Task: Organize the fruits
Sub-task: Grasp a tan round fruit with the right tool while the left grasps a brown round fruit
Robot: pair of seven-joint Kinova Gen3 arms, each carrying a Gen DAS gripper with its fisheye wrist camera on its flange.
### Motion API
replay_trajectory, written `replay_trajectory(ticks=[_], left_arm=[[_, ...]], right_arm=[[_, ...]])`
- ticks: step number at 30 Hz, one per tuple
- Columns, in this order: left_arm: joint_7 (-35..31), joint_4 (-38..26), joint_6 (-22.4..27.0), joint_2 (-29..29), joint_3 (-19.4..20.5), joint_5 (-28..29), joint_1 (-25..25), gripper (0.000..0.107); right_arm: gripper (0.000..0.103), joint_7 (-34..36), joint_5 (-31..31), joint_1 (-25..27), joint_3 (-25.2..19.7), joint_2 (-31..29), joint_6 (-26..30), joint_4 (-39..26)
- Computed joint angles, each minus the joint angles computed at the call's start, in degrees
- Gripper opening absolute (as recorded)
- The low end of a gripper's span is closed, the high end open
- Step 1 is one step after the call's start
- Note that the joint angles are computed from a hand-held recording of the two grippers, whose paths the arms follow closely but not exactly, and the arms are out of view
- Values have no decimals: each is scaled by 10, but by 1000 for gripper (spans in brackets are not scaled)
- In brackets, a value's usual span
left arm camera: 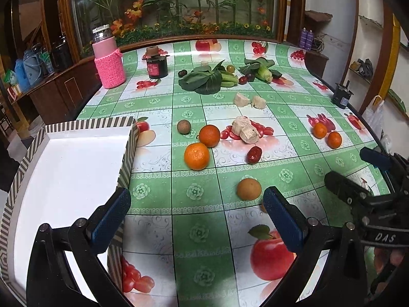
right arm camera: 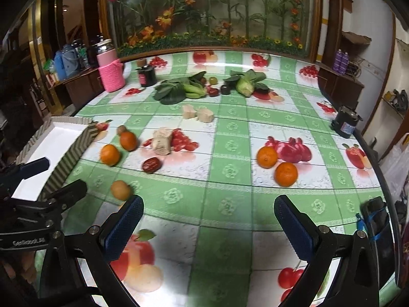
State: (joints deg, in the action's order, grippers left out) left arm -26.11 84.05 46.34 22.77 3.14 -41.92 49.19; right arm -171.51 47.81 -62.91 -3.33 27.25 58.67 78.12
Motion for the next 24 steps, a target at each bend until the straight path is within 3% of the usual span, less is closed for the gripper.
replay_trajectory(ticks=[7,15,17,24], left_arm=[[-10,15,-16,-12,4,-2,-7,103],[-71,18,-33,-13,12,32,-39,103],[-75,19,-34,-13,8,32,-37,103],[-113,18,-50,-8,10,54,-47,103]], right_arm=[[93,7,-4,0,-7,-3,-15,2],[73,84,-67,56,-17,4,-123,3],[68,112,-89,61,-12,12,-128,-9],[67,160,-129,57,1,15,-147,-7]])
